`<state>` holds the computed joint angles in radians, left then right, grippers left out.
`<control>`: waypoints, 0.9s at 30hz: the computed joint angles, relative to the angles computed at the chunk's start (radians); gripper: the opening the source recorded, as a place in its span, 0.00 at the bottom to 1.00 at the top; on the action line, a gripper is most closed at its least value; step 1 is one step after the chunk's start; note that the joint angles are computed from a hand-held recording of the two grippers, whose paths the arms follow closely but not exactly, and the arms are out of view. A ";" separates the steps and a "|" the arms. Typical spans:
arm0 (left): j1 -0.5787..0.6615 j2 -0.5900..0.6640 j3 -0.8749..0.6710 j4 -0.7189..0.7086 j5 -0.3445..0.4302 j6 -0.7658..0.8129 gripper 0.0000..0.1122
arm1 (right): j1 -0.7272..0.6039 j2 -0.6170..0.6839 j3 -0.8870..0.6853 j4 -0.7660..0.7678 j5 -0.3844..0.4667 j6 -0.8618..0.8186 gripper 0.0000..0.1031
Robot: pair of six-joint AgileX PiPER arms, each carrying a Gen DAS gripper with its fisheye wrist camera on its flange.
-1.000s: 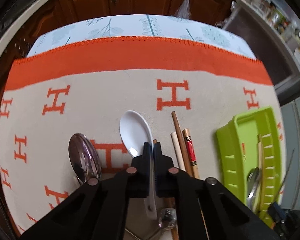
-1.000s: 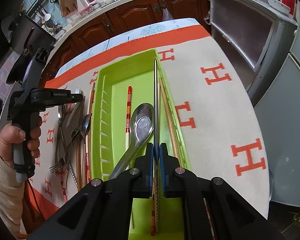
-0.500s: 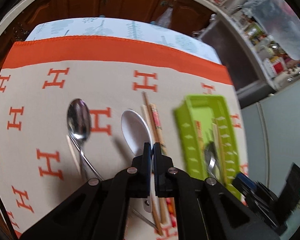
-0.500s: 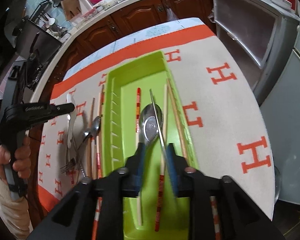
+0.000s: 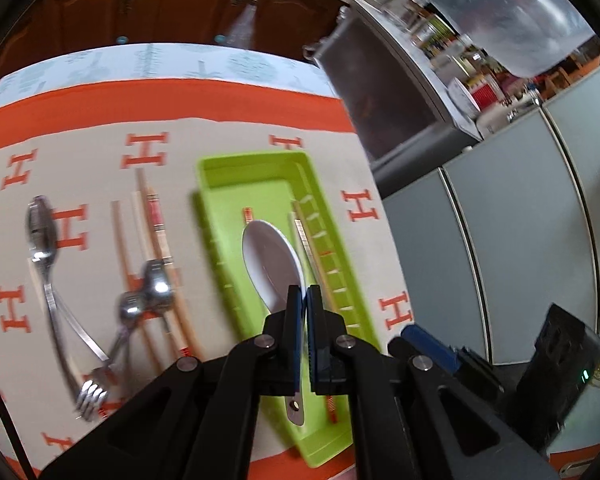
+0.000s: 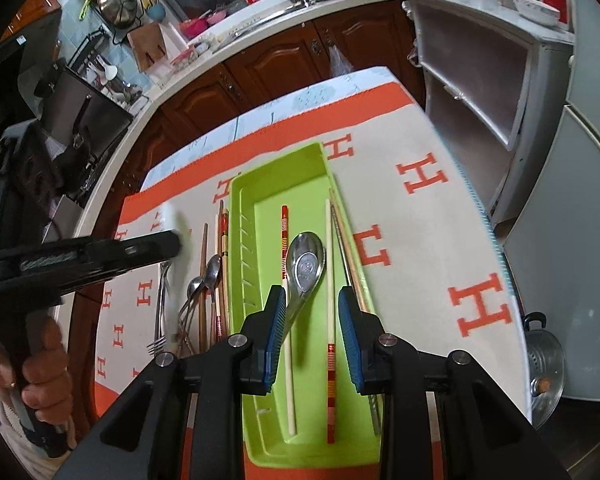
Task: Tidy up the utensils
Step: 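Release the fork into the tray with the right tool while the left tool carries the white spoon, then lower the white ceramic spoon into the green tray and open the left tool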
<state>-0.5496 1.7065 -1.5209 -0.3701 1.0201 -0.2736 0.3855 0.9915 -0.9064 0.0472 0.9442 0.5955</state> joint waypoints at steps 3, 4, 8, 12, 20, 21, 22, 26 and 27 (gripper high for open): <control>-0.048 0.074 -0.067 0.060 -0.006 -0.042 0.00 | -0.017 -0.054 0.014 0.002 0.035 0.000 0.26; -0.049 0.094 -0.084 0.065 -0.003 -0.044 0.00 | -0.022 -0.068 0.019 0.003 0.045 0.000 0.26; -0.065 0.205 -0.188 0.144 0.014 -0.082 0.00 | -0.042 -0.119 0.045 0.004 0.073 -0.002 0.26; -0.070 0.278 -0.241 0.236 0.005 -0.118 0.00 | -0.081 -0.144 0.076 0.035 0.074 -0.039 0.26; -0.064 0.253 -0.197 0.279 -0.004 -0.121 0.14 | -0.126 -0.132 0.089 0.077 0.048 -0.090 0.26; -0.066 0.229 -0.174 0.283 -0.009 -0.122 0.15 | -0.127 -0.133 0.092 0.078 0.047 -0.091 0.26; -0.069 0.201 -0.148 0.287 -0.011 -0.122 0.16 | -0.126 -0.125 0.092 0.078 0.040 -0.091 0.26; -0.110 0.078 -0.022 0.357 -0.030 -0.151 0.23 | -0.084 -0.108 0.092 0.057 0.025 -0.051 0.27; -0.123 0.041 0.015 0.375 -0.031 -0.158 0.25 | -0.070 -0.105 0.094 0.050 0.022 -0.038 0.27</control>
